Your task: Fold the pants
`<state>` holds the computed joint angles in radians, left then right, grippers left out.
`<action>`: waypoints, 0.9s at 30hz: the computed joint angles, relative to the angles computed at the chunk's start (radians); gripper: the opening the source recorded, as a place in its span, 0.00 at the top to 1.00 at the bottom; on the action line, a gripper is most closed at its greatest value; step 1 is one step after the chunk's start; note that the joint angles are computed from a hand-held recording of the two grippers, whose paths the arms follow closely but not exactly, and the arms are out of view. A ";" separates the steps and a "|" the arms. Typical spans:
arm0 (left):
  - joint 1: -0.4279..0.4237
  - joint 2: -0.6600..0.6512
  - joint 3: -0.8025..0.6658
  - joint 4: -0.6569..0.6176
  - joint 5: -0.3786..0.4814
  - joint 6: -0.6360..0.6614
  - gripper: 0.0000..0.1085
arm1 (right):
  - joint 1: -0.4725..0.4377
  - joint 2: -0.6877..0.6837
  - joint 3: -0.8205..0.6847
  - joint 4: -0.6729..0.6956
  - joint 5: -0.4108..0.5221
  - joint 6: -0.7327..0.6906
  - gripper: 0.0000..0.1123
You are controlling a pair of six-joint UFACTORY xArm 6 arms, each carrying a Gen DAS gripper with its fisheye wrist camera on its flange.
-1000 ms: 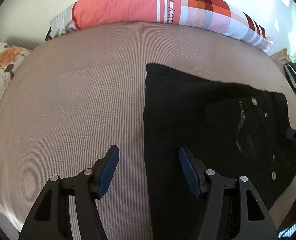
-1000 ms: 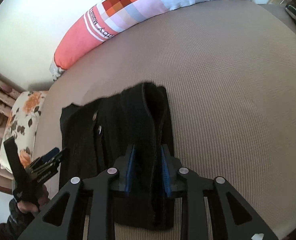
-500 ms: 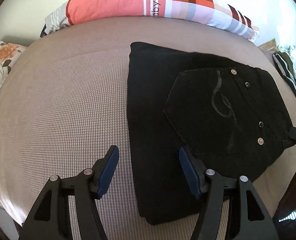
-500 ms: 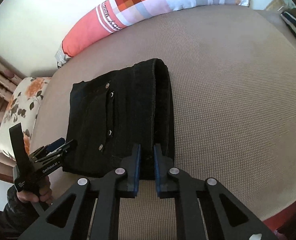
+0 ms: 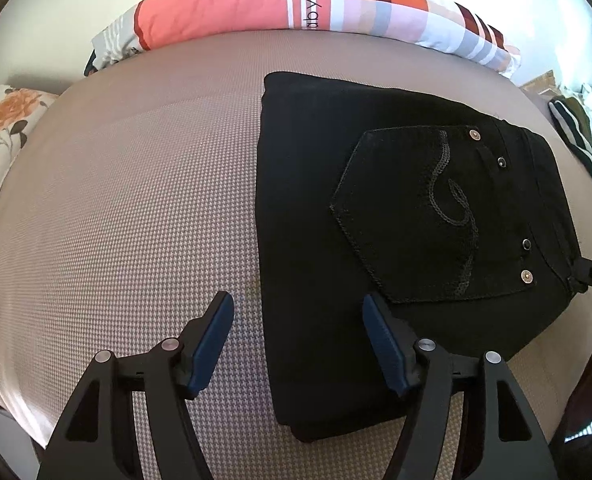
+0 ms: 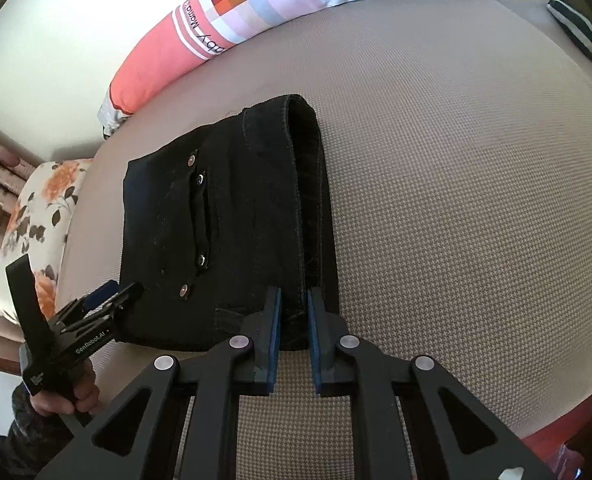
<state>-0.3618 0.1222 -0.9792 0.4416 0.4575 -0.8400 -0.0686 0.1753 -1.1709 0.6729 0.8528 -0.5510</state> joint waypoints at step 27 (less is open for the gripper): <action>0.001 0.000 -0.011 0.005 0.022 -0.010 0.31 | 0.026 0.017 -0.045 -0.101 -0.047 0.055 0.60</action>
